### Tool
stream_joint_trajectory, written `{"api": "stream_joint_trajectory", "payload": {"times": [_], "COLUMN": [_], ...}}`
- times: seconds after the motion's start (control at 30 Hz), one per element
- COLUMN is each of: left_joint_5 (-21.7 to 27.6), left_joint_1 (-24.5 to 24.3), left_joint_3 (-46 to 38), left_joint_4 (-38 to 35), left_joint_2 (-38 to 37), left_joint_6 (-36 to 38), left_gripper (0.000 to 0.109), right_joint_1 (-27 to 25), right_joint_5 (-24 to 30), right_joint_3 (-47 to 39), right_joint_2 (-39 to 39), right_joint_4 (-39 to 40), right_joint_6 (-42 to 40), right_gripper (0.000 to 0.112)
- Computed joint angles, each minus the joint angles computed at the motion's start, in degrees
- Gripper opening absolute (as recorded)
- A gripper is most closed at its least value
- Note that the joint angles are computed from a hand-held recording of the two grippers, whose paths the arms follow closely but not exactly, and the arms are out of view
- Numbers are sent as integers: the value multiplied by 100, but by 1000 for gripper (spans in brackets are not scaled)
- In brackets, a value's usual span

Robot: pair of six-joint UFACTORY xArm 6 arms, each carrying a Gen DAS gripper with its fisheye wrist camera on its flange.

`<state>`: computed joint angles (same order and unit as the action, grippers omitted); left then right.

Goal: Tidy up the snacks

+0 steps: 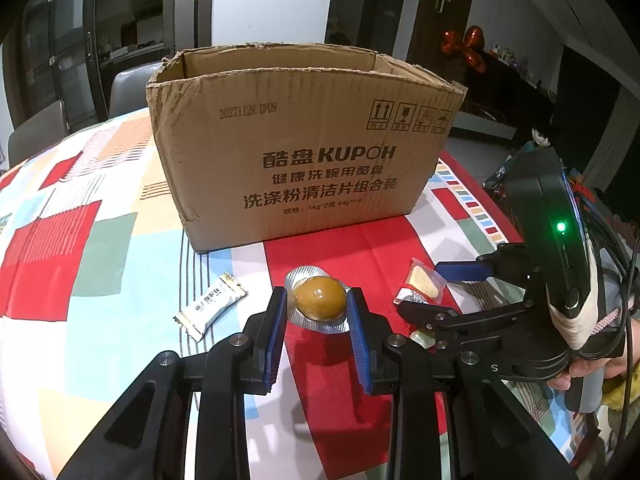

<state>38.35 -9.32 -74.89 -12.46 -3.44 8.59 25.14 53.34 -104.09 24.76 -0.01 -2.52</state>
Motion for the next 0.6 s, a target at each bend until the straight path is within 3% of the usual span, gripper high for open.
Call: {"api": "stream_joint_trajectory", "payload": {"times": [0.6], "left_joint_5": [-43], "left_joint_1": [-2], "left_joint_3": [-213], "left_joint_4": [-95], "left_joint_2": [-98], "left_joint_6": [120], "left_gripper": [30], "right_joint_1": [-60], "right_joint_5": [-778], "right_joint_3": [479], "right_joint_2": [-711], "right_joint_4": [241], "right_joint_6": [243], "right_gripper": [56]}}
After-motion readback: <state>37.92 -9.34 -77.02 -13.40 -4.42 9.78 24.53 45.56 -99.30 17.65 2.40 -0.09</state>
